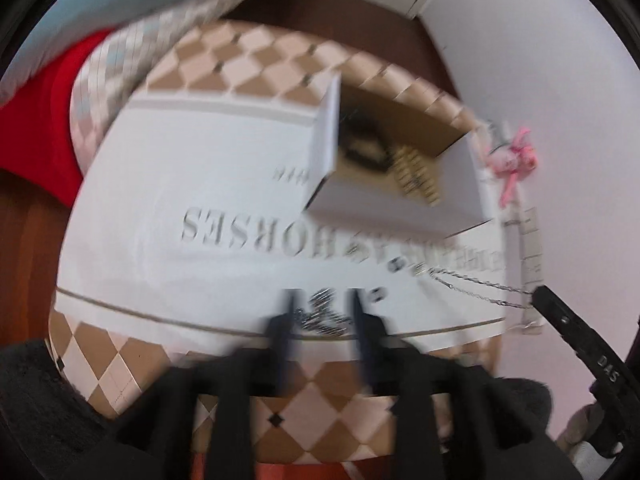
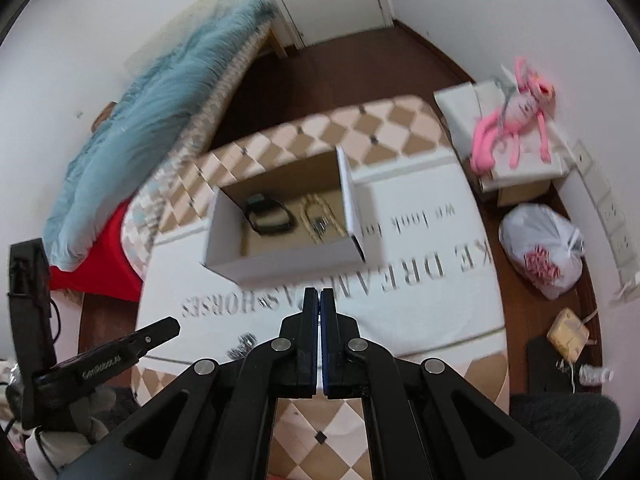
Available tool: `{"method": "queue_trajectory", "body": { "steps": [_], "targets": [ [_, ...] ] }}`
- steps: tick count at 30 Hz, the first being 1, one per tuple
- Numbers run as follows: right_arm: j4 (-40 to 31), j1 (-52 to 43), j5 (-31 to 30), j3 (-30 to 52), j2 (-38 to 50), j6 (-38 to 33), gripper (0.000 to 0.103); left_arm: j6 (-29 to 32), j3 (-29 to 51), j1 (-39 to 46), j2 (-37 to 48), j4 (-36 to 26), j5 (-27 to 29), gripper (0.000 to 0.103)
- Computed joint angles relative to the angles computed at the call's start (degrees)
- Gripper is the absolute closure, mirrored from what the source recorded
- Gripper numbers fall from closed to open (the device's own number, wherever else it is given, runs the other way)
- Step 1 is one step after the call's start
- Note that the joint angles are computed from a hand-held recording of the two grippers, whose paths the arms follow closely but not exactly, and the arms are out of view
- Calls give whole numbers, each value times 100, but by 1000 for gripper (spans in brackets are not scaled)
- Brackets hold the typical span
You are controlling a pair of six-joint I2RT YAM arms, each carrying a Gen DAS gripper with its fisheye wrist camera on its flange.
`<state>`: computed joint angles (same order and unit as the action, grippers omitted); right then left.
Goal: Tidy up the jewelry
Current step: 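Grasp the thin silver chain bracelet with the right tool while the left tool holds the thick chain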
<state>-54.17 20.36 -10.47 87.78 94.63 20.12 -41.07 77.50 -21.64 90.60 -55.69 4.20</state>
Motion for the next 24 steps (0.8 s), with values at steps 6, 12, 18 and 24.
{"method": "queue_trajectory", "body": {
  "steps": [6, 12, 18, 24],
  "targets": [
    [571, -99, -112, -1256, -39, 202, 102, -14, -586, -227, 267, 441, -112, 31],
    [819, -178, -76, -1771, -1, 254, 102, 300, -281, -651, 908, 482, -415, 32],
    [845, -287, -116, -1860, 25, 273, 102, 476, -312, -907, 969, 777, -684, 96],
    [742, -342, -285, -1662, -56, 265, 102, 256, -742, -902, 275, 933, -590, 96]
  ]
}}
